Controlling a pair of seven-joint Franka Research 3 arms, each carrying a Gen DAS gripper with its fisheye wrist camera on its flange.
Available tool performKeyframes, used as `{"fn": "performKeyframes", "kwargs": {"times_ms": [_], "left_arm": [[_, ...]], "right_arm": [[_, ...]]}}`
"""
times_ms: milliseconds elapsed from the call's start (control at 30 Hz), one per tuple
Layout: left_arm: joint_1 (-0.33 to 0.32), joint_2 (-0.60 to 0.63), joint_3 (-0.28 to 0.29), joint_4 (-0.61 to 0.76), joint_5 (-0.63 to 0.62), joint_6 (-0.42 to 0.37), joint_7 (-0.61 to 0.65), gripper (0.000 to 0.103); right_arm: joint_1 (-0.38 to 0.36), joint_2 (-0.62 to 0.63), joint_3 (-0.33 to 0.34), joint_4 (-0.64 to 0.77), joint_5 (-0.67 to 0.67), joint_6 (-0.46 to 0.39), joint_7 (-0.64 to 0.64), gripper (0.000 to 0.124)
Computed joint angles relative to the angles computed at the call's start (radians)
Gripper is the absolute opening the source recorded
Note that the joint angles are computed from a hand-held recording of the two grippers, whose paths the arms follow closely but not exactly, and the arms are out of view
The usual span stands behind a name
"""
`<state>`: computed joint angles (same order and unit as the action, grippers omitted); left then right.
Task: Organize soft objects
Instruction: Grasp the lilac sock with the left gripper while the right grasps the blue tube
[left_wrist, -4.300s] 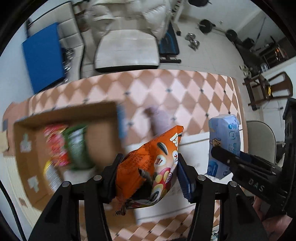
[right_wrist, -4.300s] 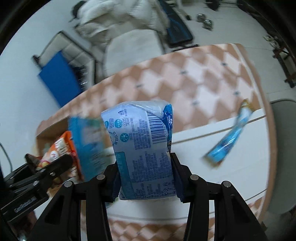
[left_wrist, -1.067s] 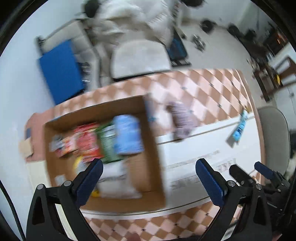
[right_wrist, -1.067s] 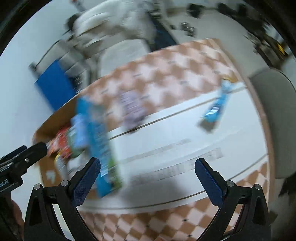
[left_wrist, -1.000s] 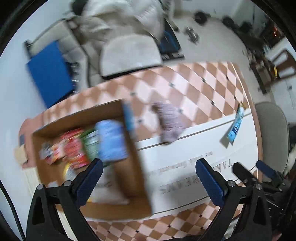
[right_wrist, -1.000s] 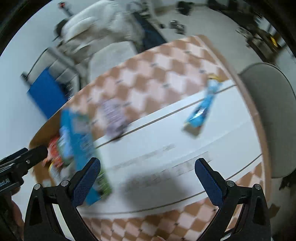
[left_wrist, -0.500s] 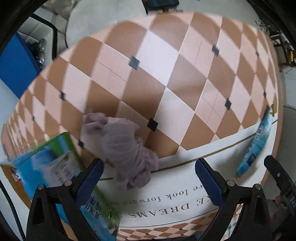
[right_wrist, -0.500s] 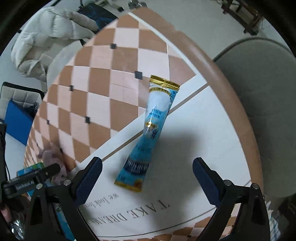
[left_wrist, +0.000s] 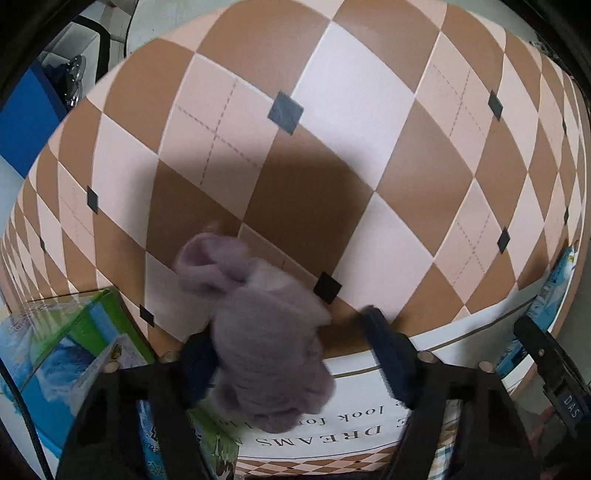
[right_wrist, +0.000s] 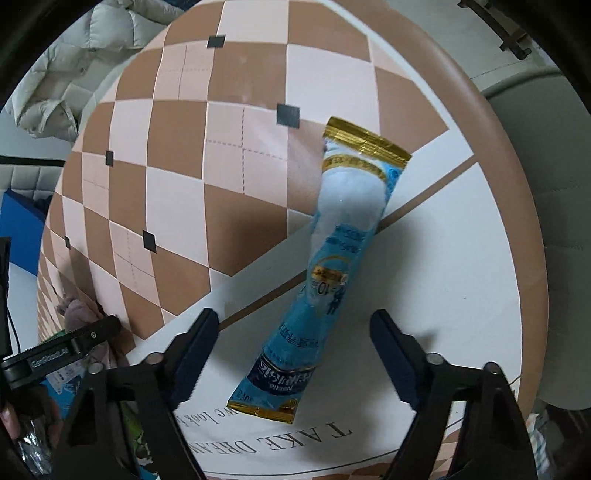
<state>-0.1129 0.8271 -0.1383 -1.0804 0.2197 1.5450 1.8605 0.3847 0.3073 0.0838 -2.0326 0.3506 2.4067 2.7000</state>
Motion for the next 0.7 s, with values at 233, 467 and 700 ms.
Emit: {"fn": "performKeyframes", "kwargs": {"times_ms": [233, 467, 700], "left_arm": [[0.025, -0.150, -0.021, -0.224, -0.009, 0.132, 0.033, 0.036], [0.134, -0.417, -0.043, -0.532, -0.150, 0.263, 0.131, 0.035], [0.271, -0.666, 0.044, -0.702, -0.335, 0.256, 0.338, 0.035]], "right_arm": [[0.036, 0.042, -0.014, 0.089, -0.113, -0.100, 0.052, 0.019], [0.094, -0.013, 0.006, 0.119, -0.194, -0.097, 0.078, 0.016], [0.194, 0.010, 0.060, 0.296, -0.247, -0.071, 0.099, 0.016]]}}
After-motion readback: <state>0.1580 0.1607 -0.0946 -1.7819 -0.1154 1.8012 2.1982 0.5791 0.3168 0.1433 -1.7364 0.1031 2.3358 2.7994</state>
